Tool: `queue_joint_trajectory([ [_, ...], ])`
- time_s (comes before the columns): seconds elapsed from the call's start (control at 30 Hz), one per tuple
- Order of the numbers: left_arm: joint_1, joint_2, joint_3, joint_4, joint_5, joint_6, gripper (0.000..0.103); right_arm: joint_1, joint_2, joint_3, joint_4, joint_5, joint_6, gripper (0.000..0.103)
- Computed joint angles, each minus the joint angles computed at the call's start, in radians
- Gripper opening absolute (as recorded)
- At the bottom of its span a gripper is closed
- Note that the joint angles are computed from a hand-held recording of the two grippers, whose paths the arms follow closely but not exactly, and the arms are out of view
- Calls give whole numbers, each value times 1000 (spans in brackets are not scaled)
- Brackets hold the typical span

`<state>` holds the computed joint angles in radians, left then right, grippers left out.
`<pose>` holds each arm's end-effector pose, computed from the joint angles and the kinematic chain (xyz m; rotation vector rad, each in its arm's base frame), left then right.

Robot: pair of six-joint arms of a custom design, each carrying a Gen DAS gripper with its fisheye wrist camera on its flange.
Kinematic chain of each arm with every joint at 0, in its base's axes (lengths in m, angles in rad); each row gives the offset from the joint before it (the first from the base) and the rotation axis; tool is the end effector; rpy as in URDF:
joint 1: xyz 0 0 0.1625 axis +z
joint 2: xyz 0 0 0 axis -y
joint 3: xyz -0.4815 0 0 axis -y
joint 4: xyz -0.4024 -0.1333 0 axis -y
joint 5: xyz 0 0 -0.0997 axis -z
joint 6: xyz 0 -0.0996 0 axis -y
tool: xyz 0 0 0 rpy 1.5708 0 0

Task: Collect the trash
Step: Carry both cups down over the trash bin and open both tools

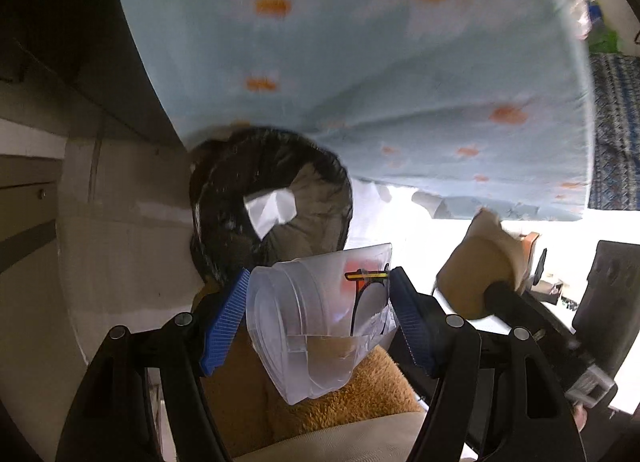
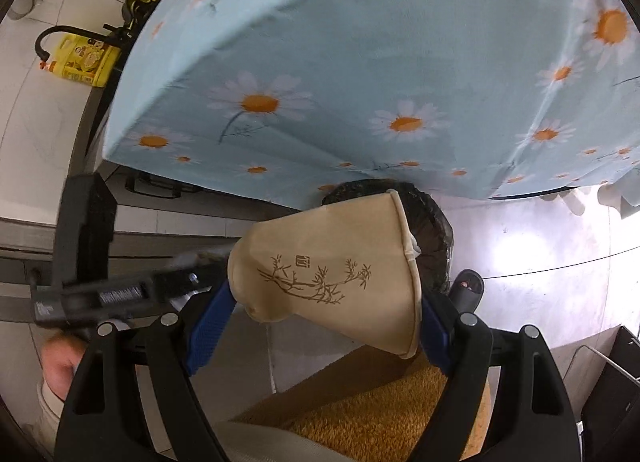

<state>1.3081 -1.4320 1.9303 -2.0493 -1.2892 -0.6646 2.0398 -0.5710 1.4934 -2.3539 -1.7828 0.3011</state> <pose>0.0210 -0.5419 0.3494 -0.5703 2.8197 -0.1569 0.4317 -0.6034 -0.0083 0.2639 -2.8804 -0.0714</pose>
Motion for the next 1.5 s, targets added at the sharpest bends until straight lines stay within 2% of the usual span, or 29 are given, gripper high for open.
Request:
queue_joint_trajectory([
  [0.2,34,34,13,13,-22,-21,69,-35,12,0,-30,51,32,81],
  [0.37,47,56,8,0,-19,-48,71,-50,35,-37,-7,92,30,81],
  [0.4,48,61,6,-3,-16,-53,72,-50,39,-43,-7,96,26,82],
  [0.47,51,65,3,-3,-15,-58,90,-53,43,-49,-11,103,33,88],
  [0.6,55,52,17,-23,-6,-92,91,-58,50,-58,-11,109,51,92],
  [0.97,63,18,41,-12,0,-108,91,-44,43,-47,2,87,75,92],
  [1.1,56,-2,41,-9,-3,-101,91,-35,38,-49,-1,100,73,92],
  [1.17,44,-20,41,-15,3,-91,91,-26,31,-44,-12,107,65,92],
  [1.4,-17,-74,24,-11,38,-56,91,19,-4,-36,-43,63,74,92],
  [1.5,-43,-91,11,-17,22,-18,91,38,-22,-30,-66,44,76,92],
])
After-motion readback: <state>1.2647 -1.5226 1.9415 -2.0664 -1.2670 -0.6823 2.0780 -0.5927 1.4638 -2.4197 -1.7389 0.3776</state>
